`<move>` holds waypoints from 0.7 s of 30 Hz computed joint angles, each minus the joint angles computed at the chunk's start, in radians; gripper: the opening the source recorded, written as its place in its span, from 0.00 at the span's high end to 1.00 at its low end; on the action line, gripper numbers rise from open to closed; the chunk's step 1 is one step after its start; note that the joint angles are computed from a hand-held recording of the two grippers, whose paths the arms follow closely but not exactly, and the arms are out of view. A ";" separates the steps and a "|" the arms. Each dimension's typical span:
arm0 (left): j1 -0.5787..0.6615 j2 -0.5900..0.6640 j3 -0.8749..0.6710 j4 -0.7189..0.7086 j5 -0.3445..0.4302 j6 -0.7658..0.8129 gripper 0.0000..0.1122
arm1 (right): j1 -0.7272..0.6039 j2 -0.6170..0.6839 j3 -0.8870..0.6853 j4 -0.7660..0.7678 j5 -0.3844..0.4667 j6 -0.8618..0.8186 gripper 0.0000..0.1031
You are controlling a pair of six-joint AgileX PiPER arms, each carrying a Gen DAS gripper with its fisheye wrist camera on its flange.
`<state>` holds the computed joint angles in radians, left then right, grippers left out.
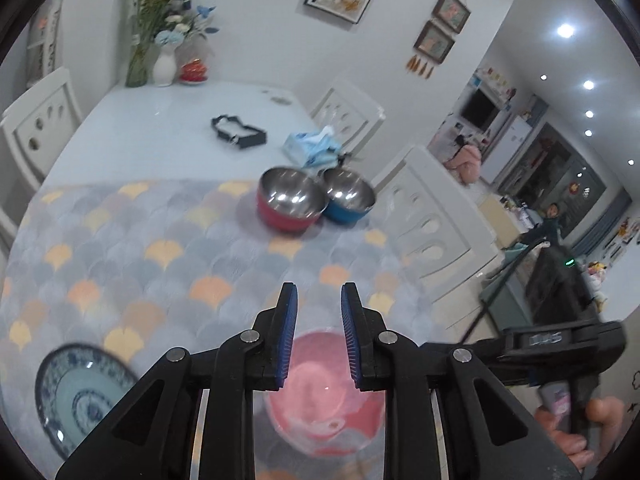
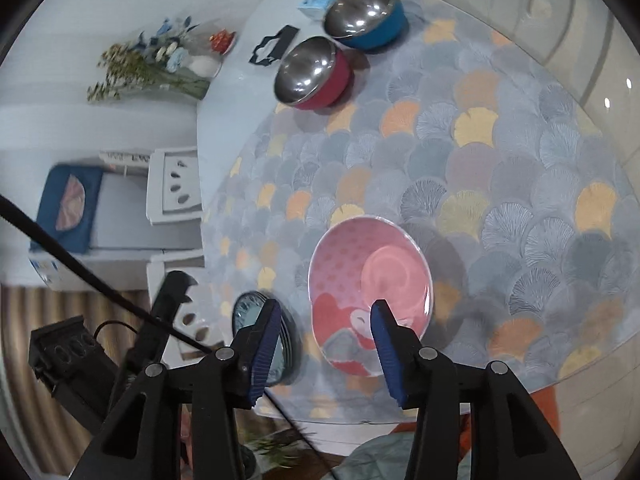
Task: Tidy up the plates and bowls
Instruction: 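Lower the pink bowl onto the tablecloth and open both grippers, then move both grippers to the red steel bowl and close on its rim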
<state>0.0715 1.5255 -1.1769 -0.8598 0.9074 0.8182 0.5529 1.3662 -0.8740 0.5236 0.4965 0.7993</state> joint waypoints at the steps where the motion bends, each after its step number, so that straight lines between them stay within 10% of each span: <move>1: -0.009 0.009 -0.018 -0.011 0.003 0.011 0.82 | -0.022 0.013 -0.019 -0.004 0.019 -0.019 0.56; 12: -0.114 0.217 -0.361 0.164 -0.040 -0.198 0.82 | -0.217 0.198 -0.336 -0.097 0.188 -0.195 0.56; 21: -0.170 0.584 -0.839 0.345 0.109 -0.489 0.83 | -0.318 0.453 -0.582 -0.104 0.179 -0.351 0.56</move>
<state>-0.0987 2.1091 -2.0156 -0.5153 1.0163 0.3295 0.2351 1.8194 -1.4560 0.4191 0.6757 0.4480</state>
